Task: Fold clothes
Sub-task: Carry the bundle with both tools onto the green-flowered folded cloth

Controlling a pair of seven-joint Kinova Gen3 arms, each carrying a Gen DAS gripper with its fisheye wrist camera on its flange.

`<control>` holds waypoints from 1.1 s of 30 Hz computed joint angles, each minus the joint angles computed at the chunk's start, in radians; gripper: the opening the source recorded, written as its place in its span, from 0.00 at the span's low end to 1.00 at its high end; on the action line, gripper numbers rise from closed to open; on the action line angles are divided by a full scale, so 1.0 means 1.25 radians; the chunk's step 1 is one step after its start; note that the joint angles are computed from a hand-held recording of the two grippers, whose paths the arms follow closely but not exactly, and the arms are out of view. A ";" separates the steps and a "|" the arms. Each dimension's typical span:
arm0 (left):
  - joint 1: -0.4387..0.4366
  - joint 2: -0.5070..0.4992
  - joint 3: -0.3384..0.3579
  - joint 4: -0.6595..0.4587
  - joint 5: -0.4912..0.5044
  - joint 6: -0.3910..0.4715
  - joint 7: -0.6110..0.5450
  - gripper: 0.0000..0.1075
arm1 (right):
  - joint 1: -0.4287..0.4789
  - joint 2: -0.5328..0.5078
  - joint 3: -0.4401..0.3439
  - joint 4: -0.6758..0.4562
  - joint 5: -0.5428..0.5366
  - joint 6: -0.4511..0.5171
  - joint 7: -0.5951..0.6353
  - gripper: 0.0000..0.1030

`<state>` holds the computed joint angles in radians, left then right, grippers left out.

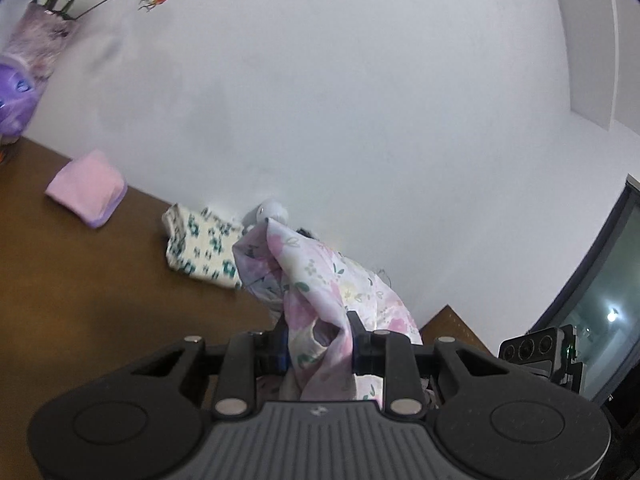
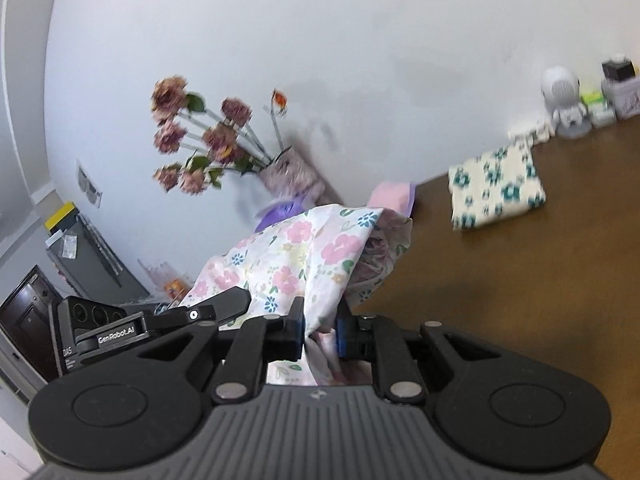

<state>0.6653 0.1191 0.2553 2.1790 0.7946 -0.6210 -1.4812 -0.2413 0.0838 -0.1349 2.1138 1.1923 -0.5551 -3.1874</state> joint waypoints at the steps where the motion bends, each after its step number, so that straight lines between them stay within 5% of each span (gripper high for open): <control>1: -0.012 0.008 -0.008 -0.021 -0.010 0.017 -0.006 0.23 | 0.006 0.015 0.004 -0.026 0.026 0.001 -0.022 0.13; 14: -0.150 0.213 -0.104 -0.329 -0.214 0.211 0.117 0.23 | 0.054 0.282 0.071 -0.372 0.176 -0.039 -0.186 0.14; 21: -0.276 0.381 -0.044 -0.481 -0.396 0.261 0.279 0.23 | 0.022 0.464 0.169 -0.584 0.252 -0.073 -0.345 0.14; 33: -0.333 0.526 -0.031 -0.592 -0.515 0.277 0.418 0.24 | -0.017 0.691 0.312 -0.840 0.261 -0.164 -0.518 0.13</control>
<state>0.2494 0.7769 0.2170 1.4394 0.1503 -0.2748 -0.9589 -0.2620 0.9482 0.2551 1.0640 1.5185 -0.7598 -3.8345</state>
